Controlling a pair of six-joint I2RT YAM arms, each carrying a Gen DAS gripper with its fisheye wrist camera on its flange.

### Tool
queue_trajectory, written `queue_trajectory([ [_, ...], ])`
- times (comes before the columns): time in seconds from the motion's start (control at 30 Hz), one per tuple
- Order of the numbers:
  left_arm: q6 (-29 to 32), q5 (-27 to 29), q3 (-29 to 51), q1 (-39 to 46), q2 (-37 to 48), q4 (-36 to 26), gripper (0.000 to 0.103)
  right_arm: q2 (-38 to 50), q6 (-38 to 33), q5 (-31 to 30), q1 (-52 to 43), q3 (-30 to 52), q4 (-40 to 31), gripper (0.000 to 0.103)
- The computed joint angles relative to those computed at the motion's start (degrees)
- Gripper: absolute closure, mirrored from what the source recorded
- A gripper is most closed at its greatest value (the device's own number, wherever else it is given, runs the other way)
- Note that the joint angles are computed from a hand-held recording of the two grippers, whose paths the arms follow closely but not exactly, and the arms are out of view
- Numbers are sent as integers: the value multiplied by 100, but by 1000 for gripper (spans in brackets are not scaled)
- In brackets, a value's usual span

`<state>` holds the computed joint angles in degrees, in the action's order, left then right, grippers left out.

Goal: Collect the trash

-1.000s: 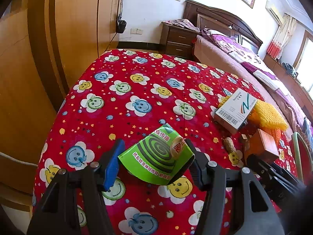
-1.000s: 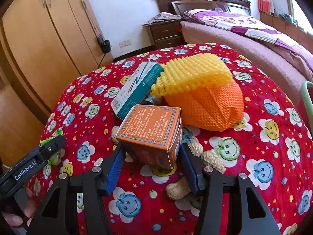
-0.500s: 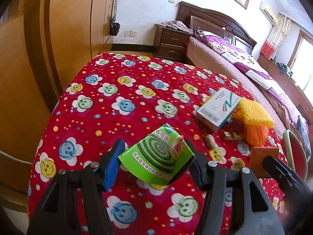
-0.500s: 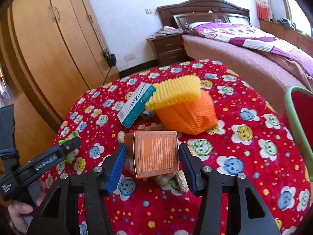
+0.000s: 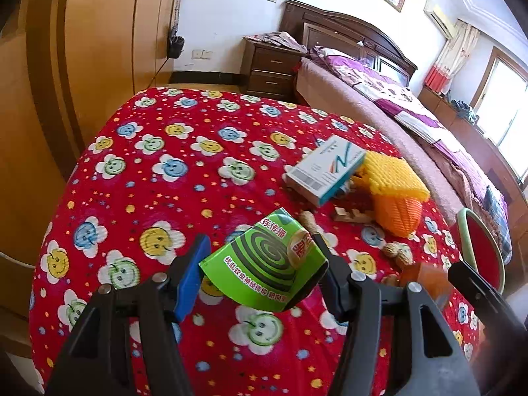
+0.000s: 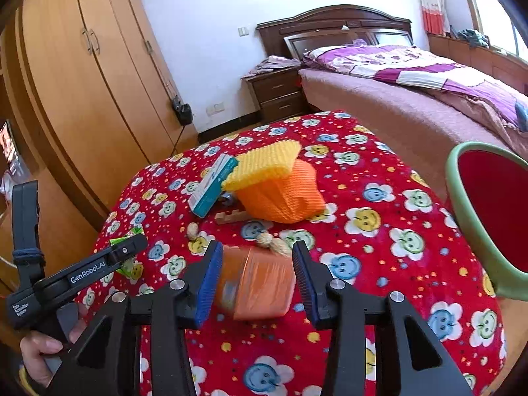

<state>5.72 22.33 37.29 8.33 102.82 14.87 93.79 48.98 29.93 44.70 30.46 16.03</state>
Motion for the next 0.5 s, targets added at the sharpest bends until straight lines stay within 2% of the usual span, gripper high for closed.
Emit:
queue_trajectory([
  [0.23,-38,-70,-217,-215,-218,44,41,-332,179,61,-19,-411,86,60],
  [0.5,-34,-160,-403,-254,-310,182,41,-428,334,-154,0,-681,278,60],
])
